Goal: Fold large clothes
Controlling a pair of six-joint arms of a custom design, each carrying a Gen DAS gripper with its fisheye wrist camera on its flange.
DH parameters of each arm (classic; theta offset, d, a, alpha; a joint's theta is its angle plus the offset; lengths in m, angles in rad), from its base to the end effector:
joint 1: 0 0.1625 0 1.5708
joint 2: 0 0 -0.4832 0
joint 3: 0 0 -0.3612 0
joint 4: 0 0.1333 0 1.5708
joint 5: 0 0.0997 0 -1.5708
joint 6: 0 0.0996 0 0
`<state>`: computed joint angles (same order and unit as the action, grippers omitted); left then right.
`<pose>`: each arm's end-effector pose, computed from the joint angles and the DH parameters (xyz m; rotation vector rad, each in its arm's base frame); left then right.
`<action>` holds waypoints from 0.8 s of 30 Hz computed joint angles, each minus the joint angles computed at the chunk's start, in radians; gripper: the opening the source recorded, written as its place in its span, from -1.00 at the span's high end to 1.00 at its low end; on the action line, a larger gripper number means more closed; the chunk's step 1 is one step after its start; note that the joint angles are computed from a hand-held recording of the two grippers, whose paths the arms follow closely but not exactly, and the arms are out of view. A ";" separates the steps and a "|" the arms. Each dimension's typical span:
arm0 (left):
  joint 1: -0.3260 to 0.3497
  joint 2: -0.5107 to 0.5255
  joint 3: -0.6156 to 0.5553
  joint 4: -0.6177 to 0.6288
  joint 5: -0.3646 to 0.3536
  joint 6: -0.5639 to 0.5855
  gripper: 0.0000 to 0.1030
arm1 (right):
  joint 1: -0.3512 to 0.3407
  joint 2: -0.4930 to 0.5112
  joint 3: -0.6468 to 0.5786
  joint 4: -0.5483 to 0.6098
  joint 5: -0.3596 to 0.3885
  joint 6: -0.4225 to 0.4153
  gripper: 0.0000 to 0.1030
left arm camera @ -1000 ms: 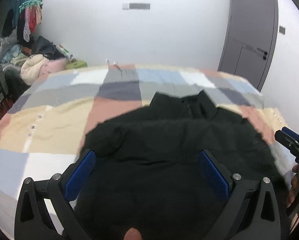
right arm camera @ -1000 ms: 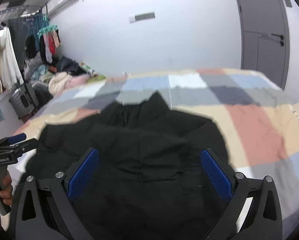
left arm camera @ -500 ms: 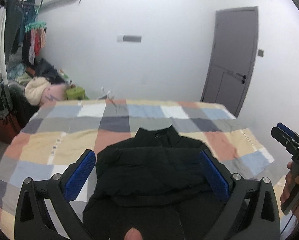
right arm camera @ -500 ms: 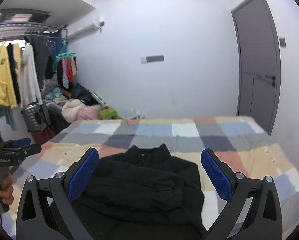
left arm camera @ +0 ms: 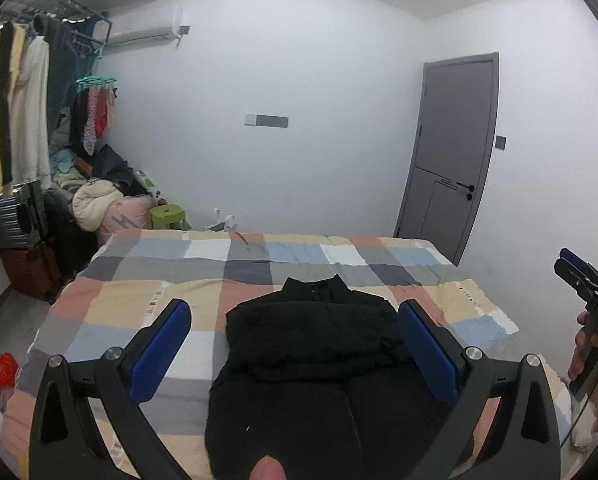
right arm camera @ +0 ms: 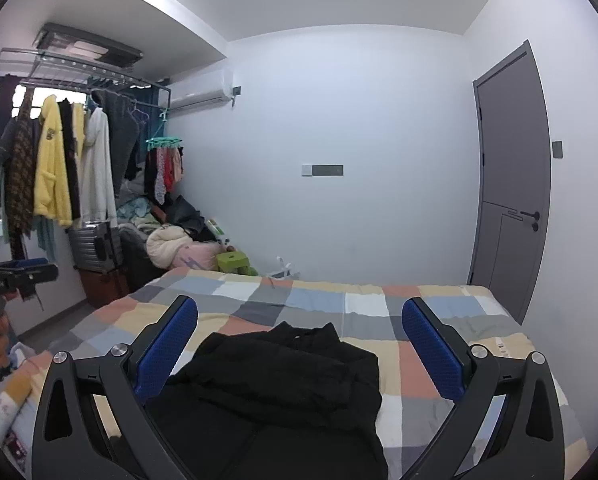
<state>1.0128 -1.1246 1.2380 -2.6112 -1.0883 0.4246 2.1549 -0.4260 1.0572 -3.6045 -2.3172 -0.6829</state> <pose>-0.2172 -0.6870 0.5843 0.8897 2.3011 -1.2613 0.5072 -0.6482 0.2351 0.6123 -1.8843 1.5502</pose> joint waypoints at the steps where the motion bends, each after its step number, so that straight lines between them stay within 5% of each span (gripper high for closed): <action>1: 0.002 -0.013 0.008 0.005 0.000 -0.001 -1.00 | 0.004 -0.010 0.019 -0.004 -0.006 0.002 -1.00; 10: 0.070 -0.107 0.080 0.045 -0.018 -0.002 -0.99 | -0.007 -0.142 0.263 -0.082 -0.047 0.082 -1.00; 24: 0.261 -0.044 0.169 0.030 -0.087 -0.031 -0.99 | -0.148 -0.269 0.689 -0.223 -0.022 0.342 -1.00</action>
